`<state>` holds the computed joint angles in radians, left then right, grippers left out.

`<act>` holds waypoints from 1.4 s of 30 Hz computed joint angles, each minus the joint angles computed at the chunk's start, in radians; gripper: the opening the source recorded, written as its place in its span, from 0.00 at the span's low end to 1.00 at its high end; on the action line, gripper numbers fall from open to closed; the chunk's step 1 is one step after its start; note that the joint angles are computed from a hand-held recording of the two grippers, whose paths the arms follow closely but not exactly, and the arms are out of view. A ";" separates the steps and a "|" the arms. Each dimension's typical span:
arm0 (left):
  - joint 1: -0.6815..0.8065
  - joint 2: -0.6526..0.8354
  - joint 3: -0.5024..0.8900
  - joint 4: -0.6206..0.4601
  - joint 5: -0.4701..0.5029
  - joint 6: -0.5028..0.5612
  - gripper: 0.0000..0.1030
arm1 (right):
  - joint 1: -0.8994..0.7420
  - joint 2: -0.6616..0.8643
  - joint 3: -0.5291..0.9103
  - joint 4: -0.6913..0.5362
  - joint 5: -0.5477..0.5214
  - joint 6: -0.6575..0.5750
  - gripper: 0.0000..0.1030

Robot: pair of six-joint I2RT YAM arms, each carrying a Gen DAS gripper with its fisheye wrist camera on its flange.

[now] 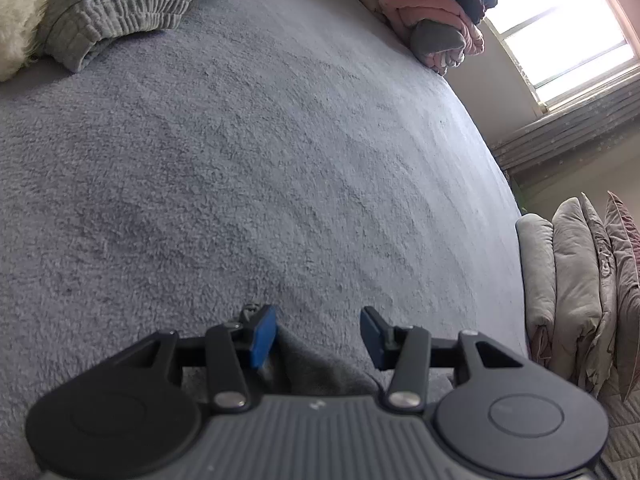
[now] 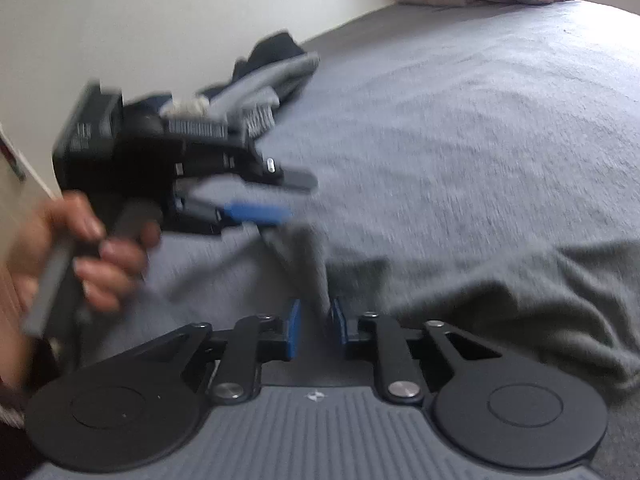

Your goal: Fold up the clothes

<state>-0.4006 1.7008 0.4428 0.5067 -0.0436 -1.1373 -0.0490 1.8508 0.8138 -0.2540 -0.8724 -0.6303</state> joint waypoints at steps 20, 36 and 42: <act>0.043 -0.072 -0.108 0.155 -0.003 -0.010 0.49 | 0.159 -0.107 -0.146 0.646 0.160 0.618 0.07; 0.084 -0.073 -0.115 0.127 -0.010 -0.042 0.49 | 0.408 -0.057 -0.213 0.590 0.347 0.345 0.14; 0.081 -0.048 -0.087 0.092 0.001 -0.023 0.49 | 0.267 -0.122 -0.240 0.493 0.208 0.332 0.24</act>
